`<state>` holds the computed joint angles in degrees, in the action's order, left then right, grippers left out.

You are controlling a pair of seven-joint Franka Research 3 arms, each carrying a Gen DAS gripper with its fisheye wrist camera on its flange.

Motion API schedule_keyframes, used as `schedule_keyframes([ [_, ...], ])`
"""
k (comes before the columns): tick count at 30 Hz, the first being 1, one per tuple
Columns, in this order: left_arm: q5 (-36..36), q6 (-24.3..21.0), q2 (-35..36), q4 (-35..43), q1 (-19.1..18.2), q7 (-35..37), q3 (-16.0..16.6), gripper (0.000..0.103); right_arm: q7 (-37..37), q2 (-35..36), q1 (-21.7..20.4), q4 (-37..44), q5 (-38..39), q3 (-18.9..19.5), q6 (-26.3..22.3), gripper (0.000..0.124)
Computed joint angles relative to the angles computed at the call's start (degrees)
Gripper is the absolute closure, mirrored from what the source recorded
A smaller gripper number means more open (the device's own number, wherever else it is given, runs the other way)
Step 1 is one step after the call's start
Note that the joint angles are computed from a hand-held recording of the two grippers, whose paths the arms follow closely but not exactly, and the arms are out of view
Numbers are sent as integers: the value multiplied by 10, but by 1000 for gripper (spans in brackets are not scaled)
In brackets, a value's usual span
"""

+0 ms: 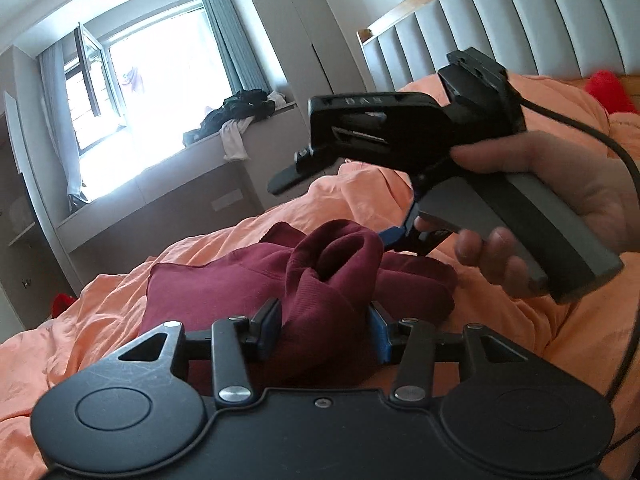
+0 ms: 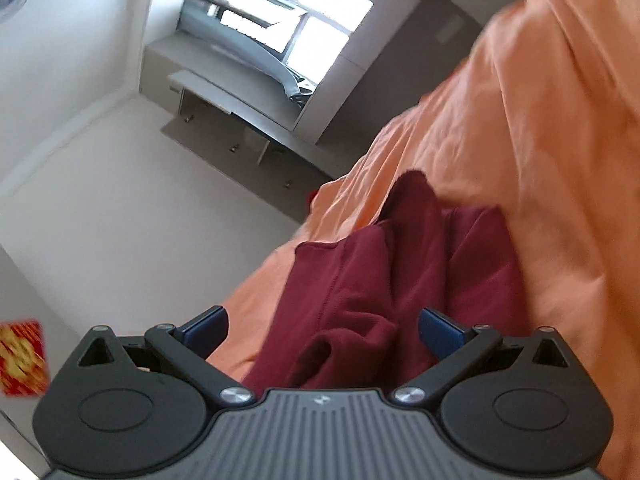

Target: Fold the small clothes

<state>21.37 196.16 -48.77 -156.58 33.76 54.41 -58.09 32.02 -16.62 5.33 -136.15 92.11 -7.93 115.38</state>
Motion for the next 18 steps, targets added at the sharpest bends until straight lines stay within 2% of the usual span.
schedule_keyframes([
  [4, 2, 2, 0, -5, -9, 1, 7, 53, -6, 4, 4, -2, 19, 5, 11, 21],
  [8, -2, 1, 4, -5, -10, 3, 7, 53, -11, 10, 11, 10, 8, 19, 44, 21],
  [9, -3, 0, 2, -4, -6, 3, 3, 53, -13, 13, 14, 14, 7, 23, 54, 25],
  [11, -4, -3, -3, -2, -2, 1, -1, 53, -15, 16, 19, 22, -2, 30, 77, 39],
  [13, -2, -4, -5, -2, -2, 1, -2, 53, -24, 17, 25, 28, -15, 39, 110, 61],
  [14, -2, -3, -4, -2, -3, 0, -1, 55, -28, 17, 28, 30, -23, 43, 126, 68],
  [16, -1, -2, -5, -4, -5, -2, 0, 59, -35, 18, 35, 31, -33, 47, 155, 90],
  [18, 0, 2, -3, -5, -5, -1, 2, 65, -42, 15, 39, 28, -38, 42, 153, 103],
])
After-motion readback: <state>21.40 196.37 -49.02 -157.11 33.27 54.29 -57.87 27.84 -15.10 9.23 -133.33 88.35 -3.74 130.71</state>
